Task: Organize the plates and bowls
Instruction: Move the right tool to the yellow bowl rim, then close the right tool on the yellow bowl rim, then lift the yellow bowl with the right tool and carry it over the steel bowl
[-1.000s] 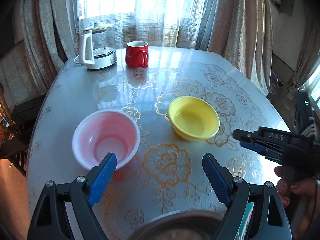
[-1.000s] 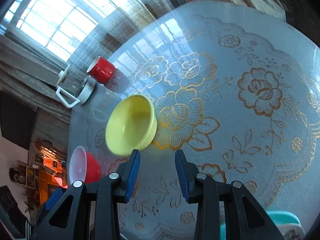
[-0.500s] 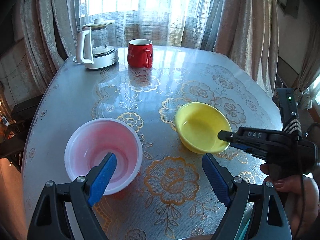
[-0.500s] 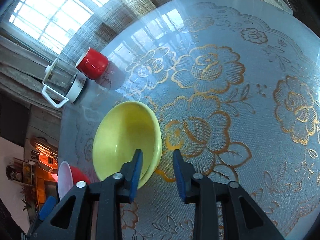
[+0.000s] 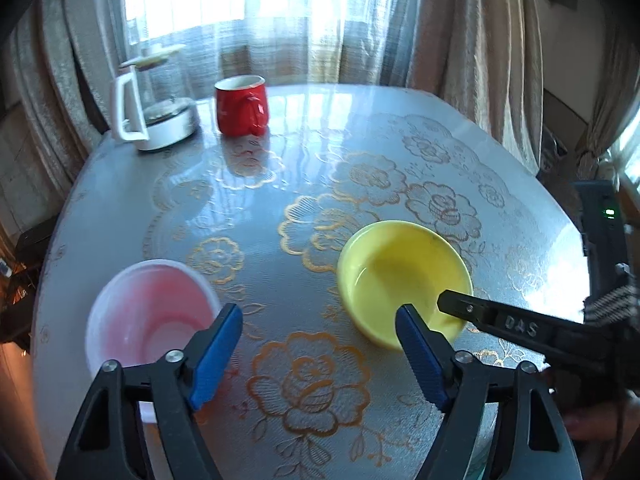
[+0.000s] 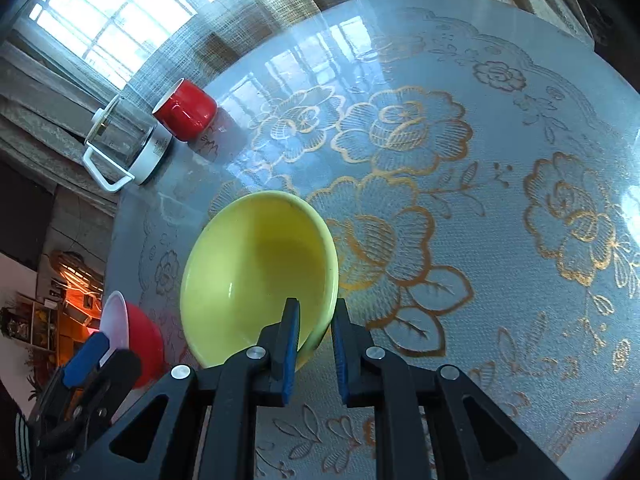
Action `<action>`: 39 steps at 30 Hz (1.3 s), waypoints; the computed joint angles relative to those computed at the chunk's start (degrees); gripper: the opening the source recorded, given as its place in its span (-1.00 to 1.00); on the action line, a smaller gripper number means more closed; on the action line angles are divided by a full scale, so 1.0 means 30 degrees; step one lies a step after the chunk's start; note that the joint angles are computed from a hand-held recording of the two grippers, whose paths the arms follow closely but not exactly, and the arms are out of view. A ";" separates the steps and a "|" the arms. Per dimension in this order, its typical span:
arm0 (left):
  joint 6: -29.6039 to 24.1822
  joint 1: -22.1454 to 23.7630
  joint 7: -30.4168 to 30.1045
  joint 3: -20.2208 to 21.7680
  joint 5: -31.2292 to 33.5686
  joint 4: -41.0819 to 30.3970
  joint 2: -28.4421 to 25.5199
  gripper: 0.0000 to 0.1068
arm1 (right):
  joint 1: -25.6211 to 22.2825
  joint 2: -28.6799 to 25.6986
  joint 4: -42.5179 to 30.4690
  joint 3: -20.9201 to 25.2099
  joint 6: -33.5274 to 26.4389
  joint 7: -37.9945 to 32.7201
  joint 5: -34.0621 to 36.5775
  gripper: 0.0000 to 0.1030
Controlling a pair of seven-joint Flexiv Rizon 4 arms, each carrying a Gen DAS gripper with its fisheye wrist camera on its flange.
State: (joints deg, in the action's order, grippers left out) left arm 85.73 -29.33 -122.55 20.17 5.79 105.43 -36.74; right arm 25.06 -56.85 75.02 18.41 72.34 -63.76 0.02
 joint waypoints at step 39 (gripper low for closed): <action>-0.1883 0.0445 0.0409 -0.1752 0.1528 0.0001 0.0505 -0.75 | -0.1178 0.2389 0.4685 0.1196 0.2954 -0.0379 0.0518 -0.78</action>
State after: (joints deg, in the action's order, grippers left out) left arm 80.08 -27.99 -121.33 14.92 10.38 105.43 -35.22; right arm 21.53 -49.69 89.08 22.00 81.20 -64.89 1.57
